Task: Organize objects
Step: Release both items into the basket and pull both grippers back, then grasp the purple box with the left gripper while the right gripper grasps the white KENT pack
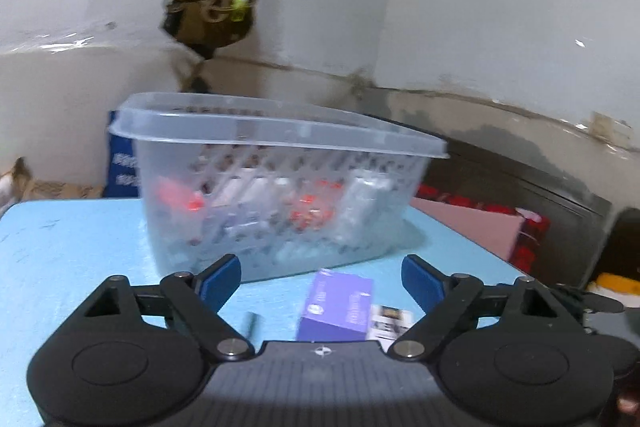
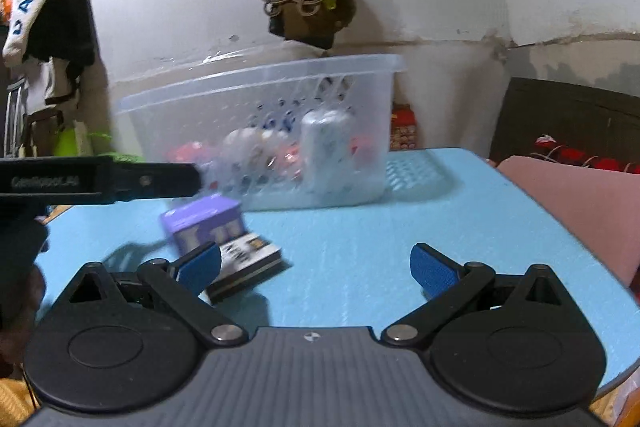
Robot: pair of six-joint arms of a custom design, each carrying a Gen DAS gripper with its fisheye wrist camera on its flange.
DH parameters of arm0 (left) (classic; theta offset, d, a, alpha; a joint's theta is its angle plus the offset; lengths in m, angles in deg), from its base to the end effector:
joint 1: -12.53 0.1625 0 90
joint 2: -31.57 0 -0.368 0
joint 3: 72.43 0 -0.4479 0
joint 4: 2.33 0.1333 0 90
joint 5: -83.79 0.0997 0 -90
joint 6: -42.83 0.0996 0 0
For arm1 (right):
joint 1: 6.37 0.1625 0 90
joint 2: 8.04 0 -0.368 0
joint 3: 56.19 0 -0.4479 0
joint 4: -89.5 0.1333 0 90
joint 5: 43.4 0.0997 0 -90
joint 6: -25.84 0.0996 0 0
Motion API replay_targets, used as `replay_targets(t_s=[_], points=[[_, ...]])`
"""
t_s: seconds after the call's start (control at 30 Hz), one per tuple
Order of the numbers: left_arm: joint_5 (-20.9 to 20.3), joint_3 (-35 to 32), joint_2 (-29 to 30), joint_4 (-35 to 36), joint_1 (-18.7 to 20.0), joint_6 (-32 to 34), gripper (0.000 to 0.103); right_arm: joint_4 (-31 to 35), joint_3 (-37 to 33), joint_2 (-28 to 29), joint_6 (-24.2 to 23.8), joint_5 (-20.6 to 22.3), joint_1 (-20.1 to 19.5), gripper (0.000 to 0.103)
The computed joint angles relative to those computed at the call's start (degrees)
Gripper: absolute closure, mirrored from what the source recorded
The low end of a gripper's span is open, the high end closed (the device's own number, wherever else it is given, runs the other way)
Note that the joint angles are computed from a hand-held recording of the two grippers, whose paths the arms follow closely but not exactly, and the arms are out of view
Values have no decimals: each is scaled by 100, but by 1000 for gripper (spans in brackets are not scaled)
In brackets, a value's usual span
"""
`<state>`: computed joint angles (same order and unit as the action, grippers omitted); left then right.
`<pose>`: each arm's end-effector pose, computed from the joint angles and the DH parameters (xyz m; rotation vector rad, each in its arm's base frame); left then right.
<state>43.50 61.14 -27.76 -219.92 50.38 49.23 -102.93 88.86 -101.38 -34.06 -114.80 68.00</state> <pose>-0.2037 -0.4233 0.0895 0.6525 2.2498 -1.4669 0.0533 -0.4223 0.1957 1.1538 -2.3067 1.2214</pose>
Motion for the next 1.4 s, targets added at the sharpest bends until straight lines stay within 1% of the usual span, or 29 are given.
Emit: replay_targets(t_s=[0.03, 0.1, 0.17, 0.2, 0.23, 0.27, 0.33, 0.4, 0.47, 0.57, 0.6, 0.67, 0.7, 0.8, 0.87, 1.0, 1.07, 1.13, 1.17, 1.23, 1.4], points=[[-10, -20, 3, 198, -5, -25, 12, -48, 38, -5, -110, 21, -32, 0], [-124, -14, -158, 753, 47, -222, 16, -76, -8, 52, -186, -37, -25, 0], [-264, 35, -249, 856, 99, -293, 22, -49, 4, 29, -171, -3, -78, 0], [-259, 28, -270, 934, 112, -349, 24, -33, 10, 33, -160, 27, -113, 0], [-272, 15, -303, 1068, 134, -421, 32, -30, 8, 41, -139, 38, -125, 0], [-304, 0, -341, 1243, 159, -507, 45, -40, -8, 80, -132, 27, -112, 0], [-266, -42, -406, 1668, 200, -784, 57, -112, 9, 146, -167, 0, -71, 0], [-297, -28, -385, 1496, 234, -782, 57, -131, 48, 188, -270, -17, -45, 0], [-210, 26, -401, 1336, 222, -808, 57, -229, 71, 268, -289, -33, 16, 0], [274, 102, -469, 1439, 115, -805, 57, -234, 43, 384, -196, -150, 168, 0], [400, 156, -515, 1397, 92, -738, 57, -281, 31, 437, -153, -197, 215, 3], [536, 236, -636, 1445, 100, -708, 57, -334, 5, 527, -44, -290, 328, 6], [496, 271, -715, 1502, 135, -750, 57, -353, -1, 569, -22, -327, 360, 8], [181, 331, -872, 1526, 242, -771, 57, -291, -44, 628, 25, -453, 493, 14], [138, 314, -842, 1494, 248, -721, 56, -350, -84, 700, 88, -557, 590, 15], [178, 332, -728, 1138, 205, -575, 56, -609, -214, 942, 248, -940, 830, 15], [104, 330, -765, 1186, 233, -579, 53, -425, -290, 952, 297, -1139, 920, 16], [80, 332, -789, 1205, 243, -538, 47, -484, -285, 999, 175, -1258, 973, 17], [67, 331, -783, 1193, 245, -531, 42, -505, -283, 1020, 93, -1330, 1006, 17], [41, 329, -784, 1215, 246, -513, 37, -535, -278, 1045, -31, -1385, 1036, 17], [20, 296, -791, 1410, 258, -587, 37, -326, -288, 968, -138, -1313, 1017, 21]])
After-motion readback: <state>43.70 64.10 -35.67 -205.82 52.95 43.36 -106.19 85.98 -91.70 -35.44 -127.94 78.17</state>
